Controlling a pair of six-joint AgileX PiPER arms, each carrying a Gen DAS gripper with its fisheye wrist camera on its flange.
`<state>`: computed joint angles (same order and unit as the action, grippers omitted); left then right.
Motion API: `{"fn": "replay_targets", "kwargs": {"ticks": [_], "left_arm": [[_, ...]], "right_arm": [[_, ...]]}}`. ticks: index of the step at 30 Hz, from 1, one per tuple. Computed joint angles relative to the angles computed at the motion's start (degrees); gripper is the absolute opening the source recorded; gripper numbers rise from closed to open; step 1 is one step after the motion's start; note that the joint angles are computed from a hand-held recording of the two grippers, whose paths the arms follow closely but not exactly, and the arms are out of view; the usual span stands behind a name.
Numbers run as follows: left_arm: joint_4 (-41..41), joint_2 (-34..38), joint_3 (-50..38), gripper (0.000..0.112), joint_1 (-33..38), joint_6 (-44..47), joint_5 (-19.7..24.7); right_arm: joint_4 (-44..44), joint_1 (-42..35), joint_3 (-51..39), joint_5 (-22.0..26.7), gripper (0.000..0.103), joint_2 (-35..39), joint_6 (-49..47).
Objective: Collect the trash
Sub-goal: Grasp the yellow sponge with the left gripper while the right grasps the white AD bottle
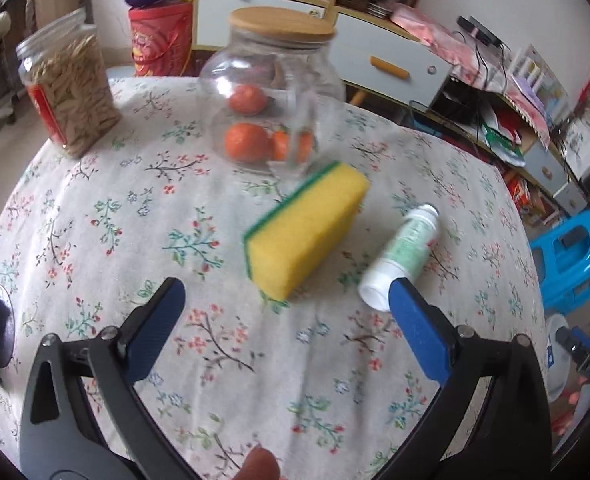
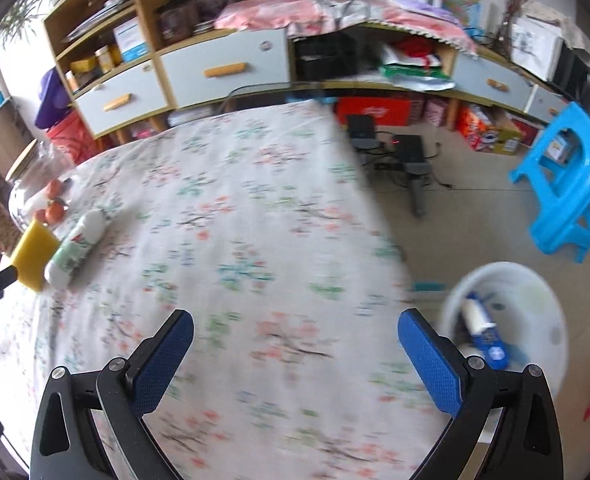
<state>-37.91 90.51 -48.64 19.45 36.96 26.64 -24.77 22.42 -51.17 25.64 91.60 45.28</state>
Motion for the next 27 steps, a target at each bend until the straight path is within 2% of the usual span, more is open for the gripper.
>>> {"fn": "replay_targets", "kwargs": {"ticks": [1, 3, 4, 6, 7, 9, 14, 20, 22, 27], "left_arm": [[-3.1, 1.3, -0.8, 0.097, 1.4, 3.1, 1.1], [-8.3, 3.9, -2.5, 0.079, 3.8, 8.0, 4.9], [-10.3, 5.5, -3.6, 0.075, 4.8, 9.3, 7.3], [-13.3, 8.2, -5.2, 0.055, 6.0, 11.0, 11.2], [-13.6, 8.8, -5.7, 0.049, 6.1, 11.1, 11.9], [-13.3, 8.1, -5.2, 0.039, 5.5, 10.5, 10.7], [-14.8, 4.9, -3.4, 0.029, 6.8, 12.2, 10.9], [-4.6, 0.7, -1.9, 0.026, 9.3, 5.1, 10.8], [-4.4, -0.2, -1.2, 0.026, 11.9, 7.0, 11.5], [-5.0, -0.9, -0.5, 0.026, 16.8, 9.4, 12.4]], "right_arm": [[-0.3, 0.7, -0.6, -0.7, 0.103, 0.9, 0.9], [-3.8, 3.0, -1.8, -1.2, 0.103, 2.7, 5.9], [-5.5, 3.9, -2.5, -1.2, 0.103, 3.7, 8.0], [-7.9, 5.6, -4.0, -1.2, 0.103, 5.5, 11.3], [-7.9, 6.2, -5.0, -0.6, 0.103, 6.3, 11.9], [-8.5, 7.6, -6.6, 0.0, 0.103, 7.7, 13.7], [-3.8, 10.9, -11.9, 1.4, 0.103, 11.6, 10.5], [10.4, 14.2, -22.9, 6.0, 0.103, 18.4, -5.0], [8.8, 16.1, -27.7, 8.5, 0.103, 21.2, -3.2], [10.0, 17.5, -35.4, 9.7, 0.103, 26.1, -1.3]]}}
